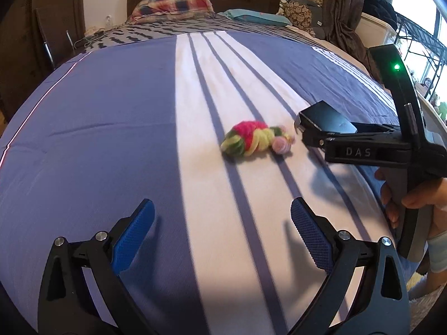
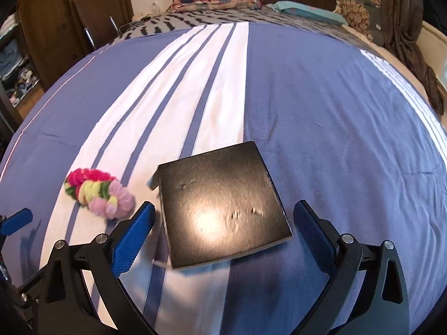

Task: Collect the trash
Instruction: 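Grasp the black square box with the right gripper while the left grasps the multicolored scrunchie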

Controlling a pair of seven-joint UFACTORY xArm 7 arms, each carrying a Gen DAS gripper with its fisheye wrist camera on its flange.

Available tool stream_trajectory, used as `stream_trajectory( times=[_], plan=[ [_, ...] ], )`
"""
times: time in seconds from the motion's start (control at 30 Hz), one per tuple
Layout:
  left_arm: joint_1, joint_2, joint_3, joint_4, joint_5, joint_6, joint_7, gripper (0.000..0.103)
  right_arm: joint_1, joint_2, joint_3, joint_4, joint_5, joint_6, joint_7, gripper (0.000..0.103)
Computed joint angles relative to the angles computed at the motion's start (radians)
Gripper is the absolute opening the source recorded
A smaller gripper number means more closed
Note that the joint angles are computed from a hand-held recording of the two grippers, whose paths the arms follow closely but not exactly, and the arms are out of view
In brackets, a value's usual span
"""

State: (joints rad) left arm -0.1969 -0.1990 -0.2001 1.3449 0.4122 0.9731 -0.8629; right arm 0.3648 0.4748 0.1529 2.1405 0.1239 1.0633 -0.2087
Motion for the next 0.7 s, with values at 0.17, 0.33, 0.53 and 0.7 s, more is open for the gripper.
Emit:
stream_trajectory(
  times=[0.17, 0.33, 0.53, 0.7],
  plan=[
    [-0.005, 0.085, 0.015, 0.083, 0.000, -0.001, 0.029, 0.093, -0.006, 0.016, -0.006, 0.024, 0.001, -0.010, 0.000, 0.077],
    [-0.021, 0.154, 0.039, 0.150, 0.005, -0.015, 0.023, 0.093, -0.035, -0.010, -0.007, -0.016, 0.017, -0.051, -0.005, 0.077],
    [-0.042, 0.232, 0.070, 0.220, -0.014, -0.028, 0.029, 0.093, -0.083, -0.059, 0.002, -0.082, 0.070, -0.095, -0.024, 0.077],
    [-0.059, 0.277, 0.089, 0.268, -0.027, -0.008, 0.036, 0.092, -0.112, -0.119, 0.007, -0.168, 0.113, -0.148, -0.054, 0.077]
  ],
)
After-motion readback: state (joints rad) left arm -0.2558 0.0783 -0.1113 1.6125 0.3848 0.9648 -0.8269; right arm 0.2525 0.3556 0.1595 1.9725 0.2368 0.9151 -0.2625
